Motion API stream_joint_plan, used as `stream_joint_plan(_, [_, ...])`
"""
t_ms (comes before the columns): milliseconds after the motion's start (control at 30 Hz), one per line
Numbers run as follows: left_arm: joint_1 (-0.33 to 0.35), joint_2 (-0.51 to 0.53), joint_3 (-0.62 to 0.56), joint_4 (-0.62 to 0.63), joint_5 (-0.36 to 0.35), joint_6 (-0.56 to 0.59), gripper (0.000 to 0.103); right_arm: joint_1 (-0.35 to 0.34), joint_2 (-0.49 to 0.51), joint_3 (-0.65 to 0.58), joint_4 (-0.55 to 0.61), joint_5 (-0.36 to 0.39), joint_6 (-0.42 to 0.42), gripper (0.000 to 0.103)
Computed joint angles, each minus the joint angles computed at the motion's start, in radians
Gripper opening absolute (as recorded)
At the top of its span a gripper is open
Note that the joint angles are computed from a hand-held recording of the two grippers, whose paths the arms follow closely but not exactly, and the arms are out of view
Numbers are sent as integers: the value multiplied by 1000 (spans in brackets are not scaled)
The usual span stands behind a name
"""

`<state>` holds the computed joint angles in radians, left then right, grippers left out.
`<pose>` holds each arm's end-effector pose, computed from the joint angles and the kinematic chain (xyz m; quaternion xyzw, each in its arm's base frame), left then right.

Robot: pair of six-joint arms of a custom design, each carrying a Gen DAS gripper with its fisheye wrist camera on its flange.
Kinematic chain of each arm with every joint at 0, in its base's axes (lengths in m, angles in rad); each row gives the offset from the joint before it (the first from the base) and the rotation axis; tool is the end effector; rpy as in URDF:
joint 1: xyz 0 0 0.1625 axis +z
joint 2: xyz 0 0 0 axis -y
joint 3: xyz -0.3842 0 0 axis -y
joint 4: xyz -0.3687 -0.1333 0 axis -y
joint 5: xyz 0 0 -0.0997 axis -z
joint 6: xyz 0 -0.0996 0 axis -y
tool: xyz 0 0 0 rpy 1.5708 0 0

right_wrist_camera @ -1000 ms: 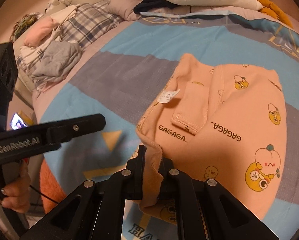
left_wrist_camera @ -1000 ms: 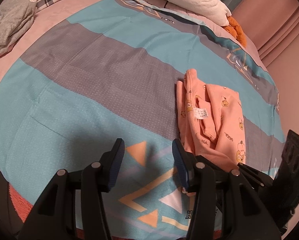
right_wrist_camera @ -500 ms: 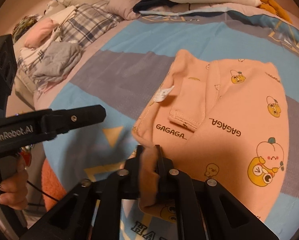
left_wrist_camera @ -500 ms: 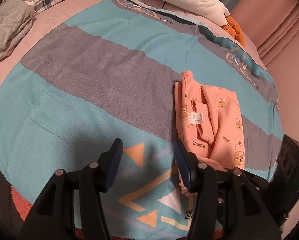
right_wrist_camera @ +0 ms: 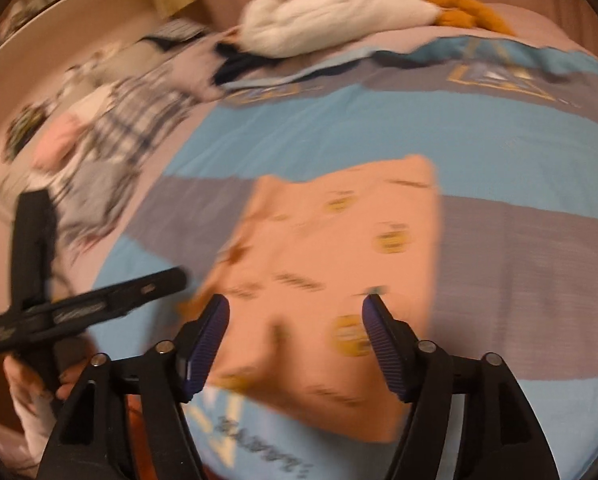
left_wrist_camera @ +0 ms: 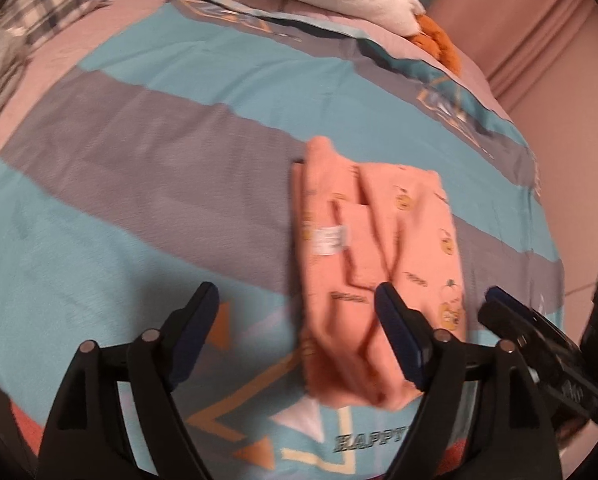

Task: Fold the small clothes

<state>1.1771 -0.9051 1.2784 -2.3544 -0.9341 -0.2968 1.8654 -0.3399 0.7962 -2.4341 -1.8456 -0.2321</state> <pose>-0.0923 -0.7240 0.2965 -0.0187 0.9318 -0.2858 0.2229 0.3406 -0.7564 0.0796 0.2258 -0.9439 0.2043 0.1278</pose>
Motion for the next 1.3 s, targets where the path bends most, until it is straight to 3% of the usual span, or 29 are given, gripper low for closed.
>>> stream_joint_plan(200, [25, 78, -91, 64, -111, 27, 82, -35, 48, -77, 41, -70, 76, 69])
stream_joint_plan(333, [43, 126, -156, 139, -151, 4, 82, -63, 67, -112, 114, -40, 119, 69])
stream_joint_plan(500, [56, 147, -184, 149, -184, 8, 80, -73, 99, -161, 159, 11, 131, 69])
stream_joint_plan(533, [57, 152, -191, 148, -189, 10, 77, -73, 106, -174, 166, 18, 131, 68])
stream_joint_plan(567, [59, 156, -195, 144, -200, 15, 74, -73, 110, -186, 176, 24, 130, 61])
stream_joint_plan(667, [52, 163, -199, 147, -187, 25, 54, -71, 134, -225, 195, 25, 126, 46])
stream_joint_plan(733, [49, 158, -193, 137, -195, 24, 38, -71, 125, -206, 175, 24, 117, 35])
stream_joint_plan(767, [46, 157, -189, 131, -188, 25, 35, -72, 118, -195, 164, 27, 111, 28])
stream_joint_plan(833, [28, 144, -169, 110, -161, 32, 31, -68, 94, -155, 128, 35, 103, 25])
stream_joint_plan(1300, [-47, 129, -123, -15, -132, 136, 31, -50, -31, 16, -80, 53, -2, 23])
